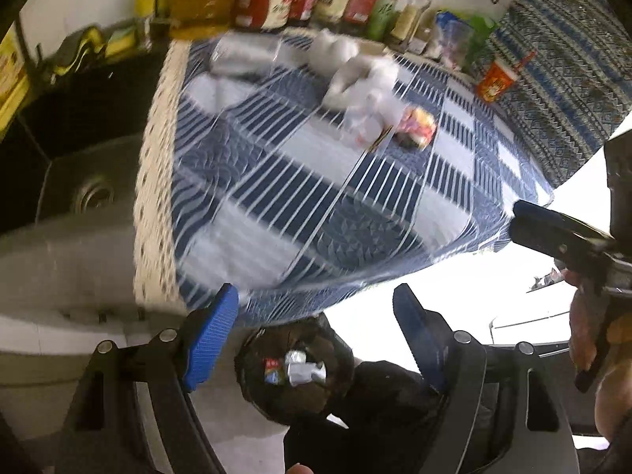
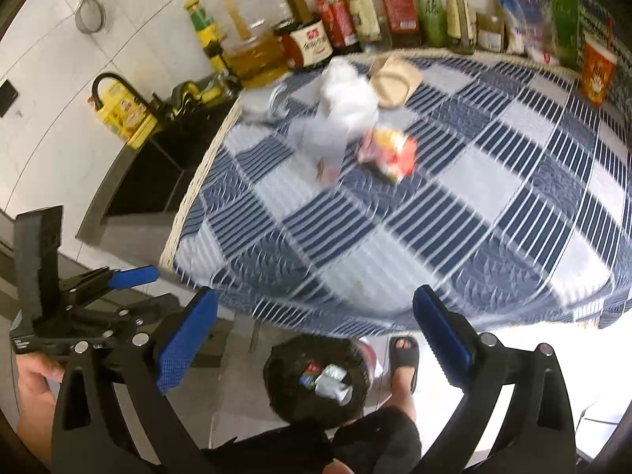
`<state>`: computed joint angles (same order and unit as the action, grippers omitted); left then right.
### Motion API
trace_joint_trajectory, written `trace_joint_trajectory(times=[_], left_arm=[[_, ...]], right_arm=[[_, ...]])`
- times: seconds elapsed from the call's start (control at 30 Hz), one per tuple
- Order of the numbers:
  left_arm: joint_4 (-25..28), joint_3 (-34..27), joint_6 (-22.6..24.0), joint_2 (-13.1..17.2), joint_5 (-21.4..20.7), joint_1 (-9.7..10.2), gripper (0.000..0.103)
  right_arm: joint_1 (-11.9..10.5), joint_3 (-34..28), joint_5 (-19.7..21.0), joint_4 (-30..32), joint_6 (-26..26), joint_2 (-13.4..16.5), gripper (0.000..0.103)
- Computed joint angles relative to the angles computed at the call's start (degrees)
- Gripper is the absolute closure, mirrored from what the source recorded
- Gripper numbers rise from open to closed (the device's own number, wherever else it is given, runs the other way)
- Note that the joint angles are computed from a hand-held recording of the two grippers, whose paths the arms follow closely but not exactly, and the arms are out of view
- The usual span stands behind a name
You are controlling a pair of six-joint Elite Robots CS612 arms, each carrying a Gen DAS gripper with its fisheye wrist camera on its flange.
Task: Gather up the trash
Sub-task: 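Grasp the clear plastic cup with the left tool while the right tool grasps the orange wrapper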
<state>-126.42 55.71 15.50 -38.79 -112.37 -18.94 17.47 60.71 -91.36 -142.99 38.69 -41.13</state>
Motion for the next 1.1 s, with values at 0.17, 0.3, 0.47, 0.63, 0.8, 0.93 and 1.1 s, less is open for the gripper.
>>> trace_joint_trajectory(times=[0.17,0.3,0.47,0.63,0.8,0.93,1.1], left_arm=[[1.51,-4.98,-0.16,1.99,0.07,-0.82,0.020],[3.18,-9.33,-0.87,4.06,-0.28,-1.44,0.020],[4.91,-14.89,-0.71,6.99,1.15,-2.71,0.020],[7.49,-19.25,2.72,9.43,3.00,-4.35,0.020],[10.74,-24.99,3.67,12.69,2.58,-5.17,0.020],[13.53,-30.58,3.59,15.84,2.53,-5.45,0.020],[17.36,-37.56,3.75,19.79,1.99,-5.56,0.020]], right_arm=[[-1.52,-1.22,0.15,0.28,-0.94,0.53,0.005],[-3.29,-2.76,2.36,1.00,-1.85,1.52,0.005],[-5.15,-4.80,5.06,2.75,-2.70,3.01,0.005],[-6.94,-7.11,8.97,3.39,-5.81,4.85,0.006],[-8.58,-8.80,15.45,3.16,-8.93,6.51,0.020],[-9.67,-9.88,20.14,3.79,-9.36,7.83,0.029],[-10.54,-11.26,24.35,4.25,-9.65,9.15,0.030]])
